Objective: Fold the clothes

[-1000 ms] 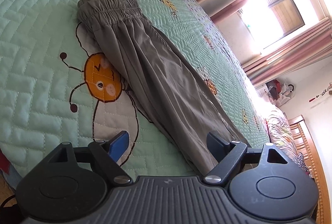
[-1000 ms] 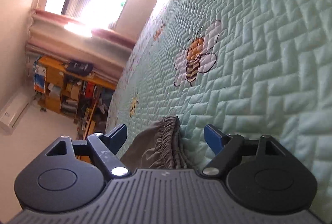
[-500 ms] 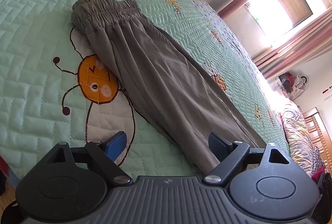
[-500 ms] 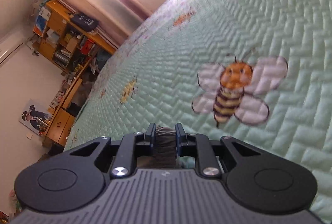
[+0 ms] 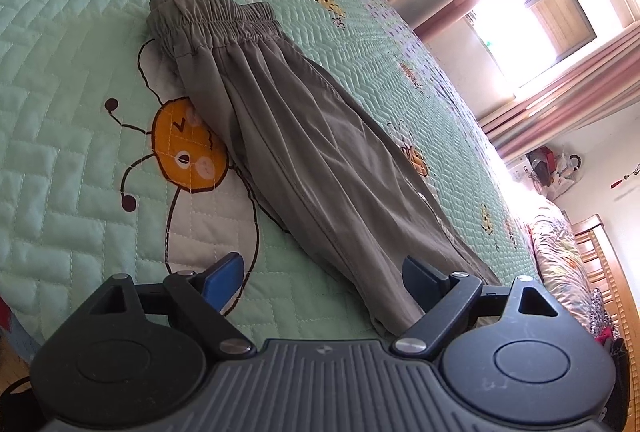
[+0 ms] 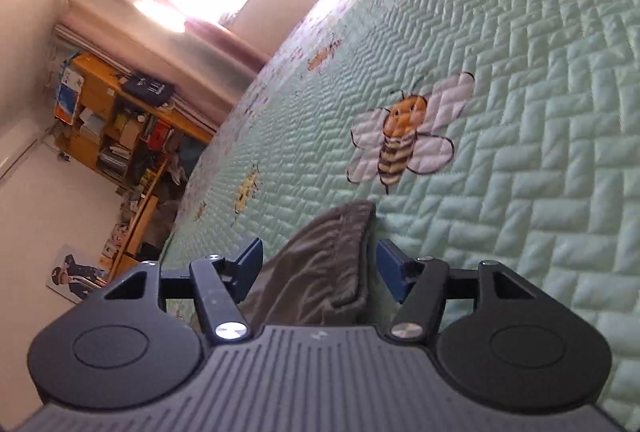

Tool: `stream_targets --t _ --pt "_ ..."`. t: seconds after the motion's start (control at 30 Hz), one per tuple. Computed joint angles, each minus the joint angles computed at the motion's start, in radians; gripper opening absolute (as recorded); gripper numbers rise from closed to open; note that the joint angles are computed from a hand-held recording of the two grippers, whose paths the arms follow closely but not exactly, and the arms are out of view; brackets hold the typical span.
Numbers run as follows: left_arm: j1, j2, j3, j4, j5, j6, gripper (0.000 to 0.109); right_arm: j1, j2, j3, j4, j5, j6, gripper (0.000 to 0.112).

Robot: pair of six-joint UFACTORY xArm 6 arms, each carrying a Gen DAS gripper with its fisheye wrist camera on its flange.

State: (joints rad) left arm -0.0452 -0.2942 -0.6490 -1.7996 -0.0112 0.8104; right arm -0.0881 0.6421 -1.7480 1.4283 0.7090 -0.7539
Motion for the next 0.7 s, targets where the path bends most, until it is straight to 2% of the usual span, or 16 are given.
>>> stream_targets --t 0.17,0.33,0.4,0.5,0.53,0.6,0.63,0.7 --pt "0.01 -0.037 0.023 -0.068 0.026 0.052 0.088 0.028 -0.161 0.226 0.008 -0.076 -0.064 0.065" --pt "0.008 -0.05 0.032 -0.019 0.041 0.005 0.088 0.096 -0.261 0.365 -0.001 -0.217 -0.198 0.065" --pt "0.001 -0.054 0.031 -0.014 0.039 0.001 0.088 0.089 -0.223 0.307 0.007 -0.207 -0.16 0.067" --pt "-0.015 -0.062 0.033 -0.022 0.029 -0.001 0.088 0.074 -0.085 0.123 -0.045 -0.161 0.013 0.068" --pt "-0.02 -0.064 0.037 -0.007 0.024 -0.017 0.088 0.078 -0.043 0.068 -0.099 -0.158 0.07 0.067" --pt "-0.026 -0.075 0.049 0.02 0.015 -0.047 0.088 0.097 0.007 -0.001 -0.22 -0.182 0.141 0.044" --pt "-0.025 -0.08 0.057 0.041 0.012 -0.068 0.088 0.114 0.006 -0.003 -0.269 -0.219 0.156 0.021" --pt "-0.024 -0.076 0.064 0.101 0.008 -0.13 0.088 0.15 -0.016 0.025 -0.259 -0.316 0.085 0.019"
